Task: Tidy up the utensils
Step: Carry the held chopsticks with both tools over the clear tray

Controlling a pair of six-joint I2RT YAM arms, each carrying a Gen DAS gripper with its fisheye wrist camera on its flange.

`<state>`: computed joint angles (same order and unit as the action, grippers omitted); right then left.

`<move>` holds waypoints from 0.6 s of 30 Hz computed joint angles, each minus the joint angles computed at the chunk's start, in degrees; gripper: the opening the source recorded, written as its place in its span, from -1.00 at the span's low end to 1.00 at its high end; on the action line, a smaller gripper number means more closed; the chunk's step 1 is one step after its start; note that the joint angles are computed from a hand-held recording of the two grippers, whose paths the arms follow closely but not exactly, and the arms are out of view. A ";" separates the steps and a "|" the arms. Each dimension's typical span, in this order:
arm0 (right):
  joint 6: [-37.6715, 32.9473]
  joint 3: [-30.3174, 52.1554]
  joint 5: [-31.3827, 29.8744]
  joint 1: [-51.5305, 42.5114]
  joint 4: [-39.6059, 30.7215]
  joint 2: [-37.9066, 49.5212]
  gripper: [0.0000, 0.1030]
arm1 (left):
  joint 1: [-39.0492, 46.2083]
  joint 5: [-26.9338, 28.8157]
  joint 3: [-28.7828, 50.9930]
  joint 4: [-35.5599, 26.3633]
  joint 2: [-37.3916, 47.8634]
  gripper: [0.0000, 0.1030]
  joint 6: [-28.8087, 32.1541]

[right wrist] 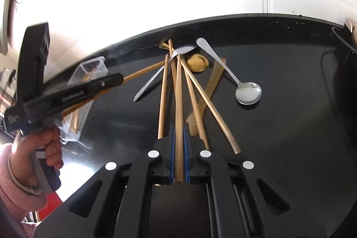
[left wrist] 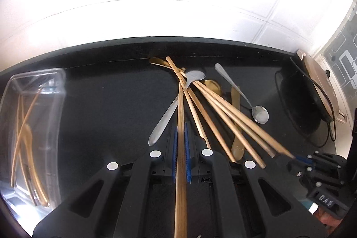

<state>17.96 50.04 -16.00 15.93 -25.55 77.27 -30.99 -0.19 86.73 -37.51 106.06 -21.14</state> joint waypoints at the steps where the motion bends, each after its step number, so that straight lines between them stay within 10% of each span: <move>1: 0.48 -0.09 0.72 0.44 -0.12 -0.98 -0.86 | 0.38 -0.05 -1.24 0.29 -1.19 -0.90 -0.26; 18: 6.15 4.10 10.43 10.91 0.42 -6.05 -0.86 | 7.93 -0.76 -8.22 -0.49 -18.09 -0.90 2.62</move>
